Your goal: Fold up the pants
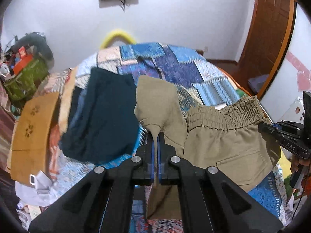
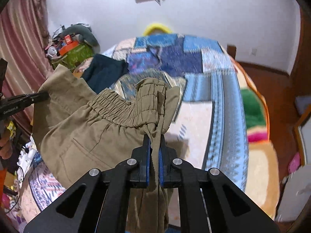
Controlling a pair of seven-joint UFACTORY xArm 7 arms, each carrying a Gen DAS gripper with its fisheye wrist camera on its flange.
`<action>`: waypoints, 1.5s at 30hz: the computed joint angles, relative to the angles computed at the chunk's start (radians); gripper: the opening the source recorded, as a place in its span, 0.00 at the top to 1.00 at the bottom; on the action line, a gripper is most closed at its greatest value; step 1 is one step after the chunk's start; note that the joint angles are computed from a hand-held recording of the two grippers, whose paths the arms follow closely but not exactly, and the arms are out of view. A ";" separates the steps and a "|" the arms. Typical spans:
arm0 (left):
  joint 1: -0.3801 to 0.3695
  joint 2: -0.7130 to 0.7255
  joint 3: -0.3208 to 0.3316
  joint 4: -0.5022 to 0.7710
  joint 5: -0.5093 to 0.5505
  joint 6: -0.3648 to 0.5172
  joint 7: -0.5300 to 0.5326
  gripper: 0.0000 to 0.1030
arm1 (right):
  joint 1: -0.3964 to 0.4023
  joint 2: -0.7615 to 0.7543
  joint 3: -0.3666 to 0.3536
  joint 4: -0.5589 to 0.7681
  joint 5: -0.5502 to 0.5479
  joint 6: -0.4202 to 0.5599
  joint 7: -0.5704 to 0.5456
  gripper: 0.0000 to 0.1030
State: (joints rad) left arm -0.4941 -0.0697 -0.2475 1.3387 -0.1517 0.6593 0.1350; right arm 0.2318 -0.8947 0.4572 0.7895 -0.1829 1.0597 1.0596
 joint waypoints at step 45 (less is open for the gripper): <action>0.168 0.583 0.167 0.428 0.227 0.036 -0.128 0.91 | 0.079 0.853 -0.207 0.368 -0.316 -0.398 0.099 0.75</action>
State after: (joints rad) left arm -0.3265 0.5134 -0.0805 1.7669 0.0758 0.6956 0.0074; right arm 0.3112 -0.0421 0.2504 1.1572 -0.4990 0.6613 1.1589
